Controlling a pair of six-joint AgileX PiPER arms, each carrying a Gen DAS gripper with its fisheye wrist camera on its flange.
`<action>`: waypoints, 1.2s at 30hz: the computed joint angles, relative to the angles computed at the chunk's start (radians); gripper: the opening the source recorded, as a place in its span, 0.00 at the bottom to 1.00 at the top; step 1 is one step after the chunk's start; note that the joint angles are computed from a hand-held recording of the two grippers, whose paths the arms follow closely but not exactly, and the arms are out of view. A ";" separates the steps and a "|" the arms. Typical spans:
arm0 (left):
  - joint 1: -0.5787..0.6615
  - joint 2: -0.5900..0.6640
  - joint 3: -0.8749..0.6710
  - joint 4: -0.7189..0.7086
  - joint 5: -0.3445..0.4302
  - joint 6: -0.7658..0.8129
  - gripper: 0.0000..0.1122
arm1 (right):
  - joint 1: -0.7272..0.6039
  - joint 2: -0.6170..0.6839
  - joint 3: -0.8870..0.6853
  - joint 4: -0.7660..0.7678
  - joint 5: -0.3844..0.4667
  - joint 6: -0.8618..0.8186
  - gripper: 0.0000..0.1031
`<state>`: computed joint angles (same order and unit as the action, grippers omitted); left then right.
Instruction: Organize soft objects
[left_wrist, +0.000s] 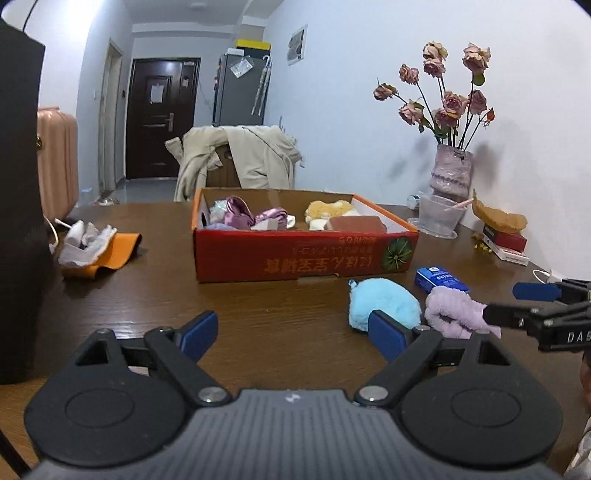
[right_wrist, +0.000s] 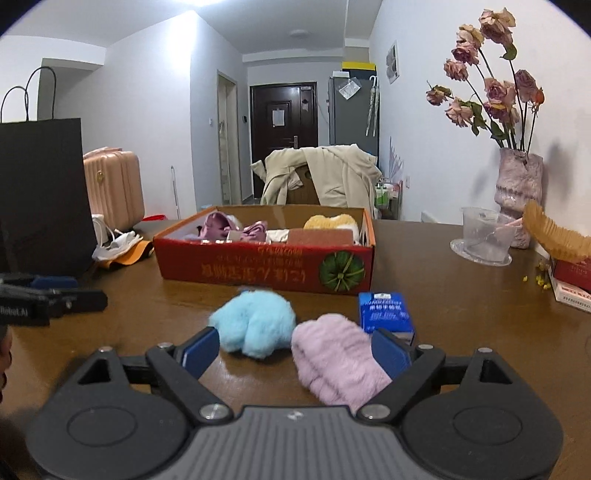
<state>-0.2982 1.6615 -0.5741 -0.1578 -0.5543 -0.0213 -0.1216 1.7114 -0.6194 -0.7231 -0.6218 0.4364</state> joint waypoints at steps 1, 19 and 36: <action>-0.005 -0.006 0.004 -0.012 -0.002 0.013 0.81 | 0.003 -0.001 0.004 0.010 0.001 -0.014 0.87; -0.073 0.117 -0.157 -0.074 0.092 0.079 0.81 | -0.013 0.108 -0.110 0.070 0.084 0.036 0.87; -0.078 0.252 -0.343 -0.175 0.191 0.167 0.81 | -0.025 0.231 -0.306 -0.482 0.101 0.419 0.44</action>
<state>-0.3758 1.9138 -0.9170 -0.3329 -0.3633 0.1457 -0.1462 1.9425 -0.9250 -1.2050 -0.5205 0.8549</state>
